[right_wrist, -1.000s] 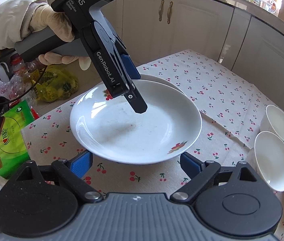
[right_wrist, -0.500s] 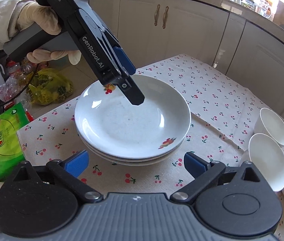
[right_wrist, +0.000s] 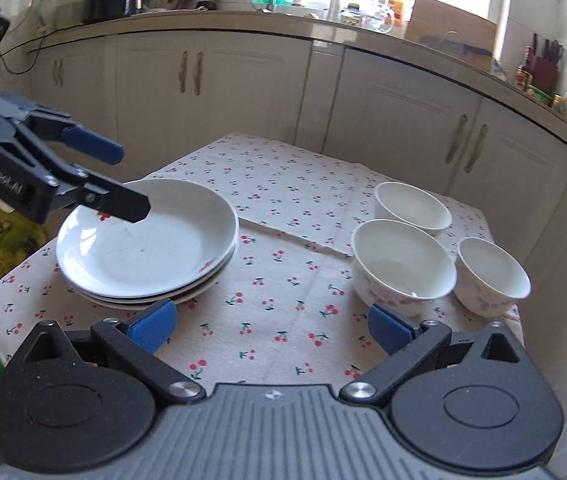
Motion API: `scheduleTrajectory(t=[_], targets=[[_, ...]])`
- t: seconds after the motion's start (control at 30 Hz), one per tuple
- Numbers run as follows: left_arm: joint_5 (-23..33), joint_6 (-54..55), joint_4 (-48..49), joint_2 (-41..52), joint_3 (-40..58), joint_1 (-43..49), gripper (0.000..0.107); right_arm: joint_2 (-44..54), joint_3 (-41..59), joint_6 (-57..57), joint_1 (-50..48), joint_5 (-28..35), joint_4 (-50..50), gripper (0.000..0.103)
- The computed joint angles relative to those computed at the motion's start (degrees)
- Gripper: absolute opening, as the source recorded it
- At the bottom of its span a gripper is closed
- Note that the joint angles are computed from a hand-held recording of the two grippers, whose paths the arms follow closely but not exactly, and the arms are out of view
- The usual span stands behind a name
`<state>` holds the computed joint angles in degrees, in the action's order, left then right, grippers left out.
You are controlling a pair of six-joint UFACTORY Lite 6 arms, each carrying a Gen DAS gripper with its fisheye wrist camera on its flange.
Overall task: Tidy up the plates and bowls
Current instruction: 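Lower the plate onto the stack and open the left tool, then move the right tool toward a white bowl on the cloth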
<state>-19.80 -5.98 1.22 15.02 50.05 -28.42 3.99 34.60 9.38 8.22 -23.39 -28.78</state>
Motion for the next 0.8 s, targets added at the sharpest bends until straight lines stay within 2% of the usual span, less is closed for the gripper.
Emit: scheduleTrajectory(t=[0.23, 0.5, 0.57, 0.8], targets=[[-7.48, 22.05, -29.15, 4.32, 3.02, -11.5, 0.099, -2.05, -3.13, 2.86, -9.21, -3.98, -6.37, 0.103], [-8.03, 28.72, -40.3, 14.87, 14.3, -17.57, 0.1, 1.95, 0.21, 11.93, -21.77, -8.46, -22.16, 0.103], [-8.02, 34.17, -46.86, 18.4, 18.66, -19.11, 0.1, 3.77, 2.51, 14.87, -24.43, -9.17, -27.53, 0.103], [-7.35, 47.63, -60.4, 30.78, 34.82, -21.18, 0.099, 10.65, 13.95, 26.3, -29.03, -9.79, -44.78, 0.103]])
